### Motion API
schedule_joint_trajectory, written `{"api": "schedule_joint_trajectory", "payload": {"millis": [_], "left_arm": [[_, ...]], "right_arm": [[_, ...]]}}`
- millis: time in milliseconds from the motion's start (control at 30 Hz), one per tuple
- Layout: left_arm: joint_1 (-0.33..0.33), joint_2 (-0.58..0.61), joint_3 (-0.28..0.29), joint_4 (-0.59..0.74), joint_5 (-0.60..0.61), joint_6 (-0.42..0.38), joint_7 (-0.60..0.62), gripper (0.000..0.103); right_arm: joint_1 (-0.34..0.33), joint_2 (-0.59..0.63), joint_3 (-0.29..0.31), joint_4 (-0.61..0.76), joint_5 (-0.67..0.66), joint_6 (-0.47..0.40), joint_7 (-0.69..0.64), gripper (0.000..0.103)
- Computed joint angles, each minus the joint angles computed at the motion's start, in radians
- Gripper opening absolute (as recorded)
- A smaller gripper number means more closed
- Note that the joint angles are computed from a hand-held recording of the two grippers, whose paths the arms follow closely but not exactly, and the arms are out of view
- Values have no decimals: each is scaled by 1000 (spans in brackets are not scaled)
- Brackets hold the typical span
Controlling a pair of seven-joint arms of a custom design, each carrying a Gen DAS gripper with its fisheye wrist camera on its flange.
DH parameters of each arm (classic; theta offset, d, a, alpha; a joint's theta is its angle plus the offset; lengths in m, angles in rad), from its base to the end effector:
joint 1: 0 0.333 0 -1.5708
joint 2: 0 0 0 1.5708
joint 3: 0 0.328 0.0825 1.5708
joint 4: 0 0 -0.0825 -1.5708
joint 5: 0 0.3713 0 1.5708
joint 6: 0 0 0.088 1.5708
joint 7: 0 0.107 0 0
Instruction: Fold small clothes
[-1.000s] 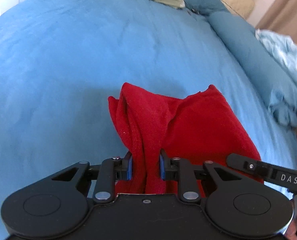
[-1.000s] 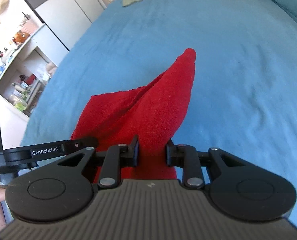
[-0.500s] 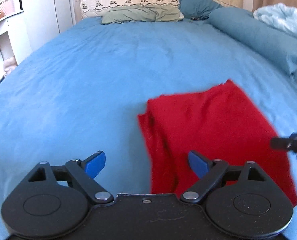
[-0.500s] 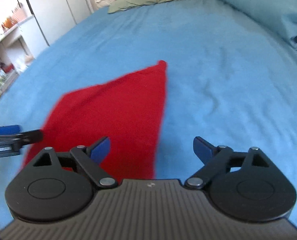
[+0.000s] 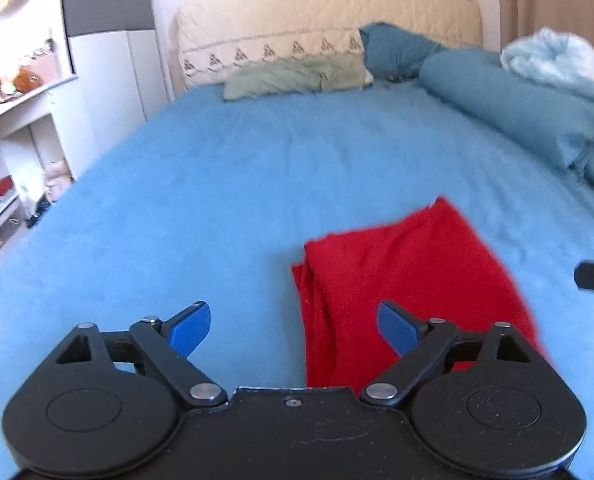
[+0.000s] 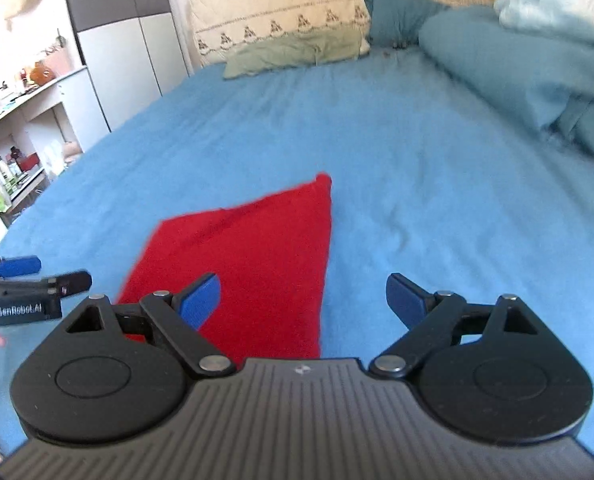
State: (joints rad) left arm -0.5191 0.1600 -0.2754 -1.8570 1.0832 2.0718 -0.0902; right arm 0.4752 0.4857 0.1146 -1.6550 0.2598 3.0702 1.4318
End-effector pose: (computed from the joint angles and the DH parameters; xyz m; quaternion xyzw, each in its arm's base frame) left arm 0.4651 -0.3964 0.4821 -0.7335 0.5164 -0.2161 0.3854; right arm 0.6183 0.3695 0.4586 -0.7531 0.4785 -0.1616 0.4216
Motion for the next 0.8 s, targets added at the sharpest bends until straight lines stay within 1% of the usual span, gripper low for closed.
{"api": "schedule_joint_trajectory", "payload": {"millis": [67,100,133,200,267,333,433,567,633,800], "left_arm": [[-21,-43,-19,3,-13,-43,-8,102],[-35,-62,-33,11,-13,-84,-16,103],[-48,-75,-47,20,-12,-124,-24,103],[-67,-100,-72,34,-28,-184,-35,103],[-79,-125,-92,41,-60,-218,-47,103],[-87,-138,-109,49,-86,-250,-53,103],[-113,-143,-140,68,-98,-324,-42,103],[-154,-127,-165,97,-116,-421,-29,103],[-169,-126,-168,97,-134,-440,-36,103],[-199,-118,-177,90,-163,-471,-51,103]], "right_arm": [[20,-96,-26,-79,-6,-11,24,103],[22,-146,-29,-121,-8,-14,32,103],[21,-190,-28,-159,-10,-13,37,103],[37,-281,-45,-247,-39,7,67,103],[62,-372,-77,-327,-121,-5,132,103],[76,-439,-98,-378,-250,-34,250,103],[43,-534,-63,-456,-345,-60,337,103],[-11,-620,0,-519,-374,-117,370,103],[-35,-661,28,-556,-364,-136,371,103],[-129,-724,124,-620,-414,-170,429,103]]}}
